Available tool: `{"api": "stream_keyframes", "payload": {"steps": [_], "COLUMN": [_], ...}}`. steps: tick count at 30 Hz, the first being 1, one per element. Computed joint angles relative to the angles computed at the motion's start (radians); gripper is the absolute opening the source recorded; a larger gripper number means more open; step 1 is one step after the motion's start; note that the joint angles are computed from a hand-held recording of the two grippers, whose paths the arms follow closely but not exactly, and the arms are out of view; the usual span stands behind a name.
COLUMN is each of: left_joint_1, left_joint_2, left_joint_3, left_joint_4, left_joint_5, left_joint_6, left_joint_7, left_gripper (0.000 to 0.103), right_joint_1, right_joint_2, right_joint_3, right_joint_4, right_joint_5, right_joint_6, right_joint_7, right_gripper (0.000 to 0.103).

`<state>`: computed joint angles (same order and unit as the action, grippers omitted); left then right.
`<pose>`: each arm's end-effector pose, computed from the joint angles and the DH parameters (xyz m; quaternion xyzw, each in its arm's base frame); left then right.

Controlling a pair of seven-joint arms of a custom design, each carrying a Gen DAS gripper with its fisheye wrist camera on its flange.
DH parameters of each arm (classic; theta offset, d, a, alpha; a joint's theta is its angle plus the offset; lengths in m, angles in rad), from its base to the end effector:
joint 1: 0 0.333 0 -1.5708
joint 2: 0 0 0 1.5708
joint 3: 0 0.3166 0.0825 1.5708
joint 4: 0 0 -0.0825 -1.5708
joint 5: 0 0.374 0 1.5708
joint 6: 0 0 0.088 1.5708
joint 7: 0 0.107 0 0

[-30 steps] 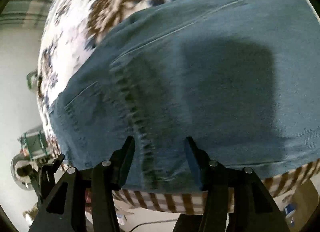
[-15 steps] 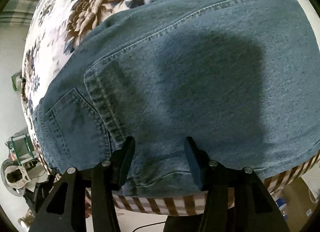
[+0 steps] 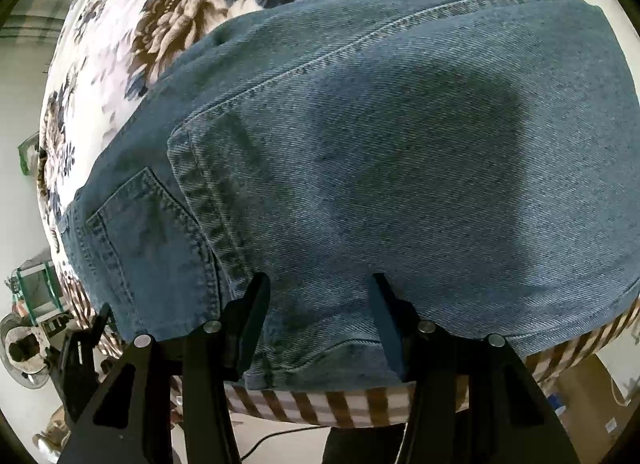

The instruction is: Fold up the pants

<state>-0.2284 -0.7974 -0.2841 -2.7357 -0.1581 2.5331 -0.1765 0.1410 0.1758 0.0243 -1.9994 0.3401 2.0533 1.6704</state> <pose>0.3007 -0.1748 0.5061 0.9523 -0.1004 0.2833 0.0519 0.5567 0.1107 0.3714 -0.6580 0.7361 0.1533 0.0415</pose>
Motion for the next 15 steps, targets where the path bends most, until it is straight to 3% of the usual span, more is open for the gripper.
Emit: {"api": "stream_keyframes", "payload": {"steps": [5, 10, 15], "left_joint_1": [0.004, -0.011, 0.051], "left_joint_2": [0.007, -0.04, -0.002], "left_joint_3": [-0.029, -0.029, -0.047], "left_joint_4": [0.06, -0.013, 0.037], "left_joint_5": [0.043, 0.025, 0.088], "left_joint_6": [-0.107, -0.036, -0.069], "left_joint_7": [-0.007, -0.039, -0.053], "left_gripper": [0.057, 0.057, 0.055], "right_joint_1": [-0.007, -0.015, -0.016], "right_joint_2": [-0.012, -0.022, -0.024], "right_joint_3": [-0.003, -0.007, -0.008], "right_joint_4": [-0.012, -0.023, -0.026], "right_joint_5": [0.008, 0.026, 0.028], "right_joint_6": [-0.005, -0.018, -0.018], "right_joint_7": [-0.019, -0.028, -0.042], "right_gripper": [0.054, 0.054, 0.054]}}
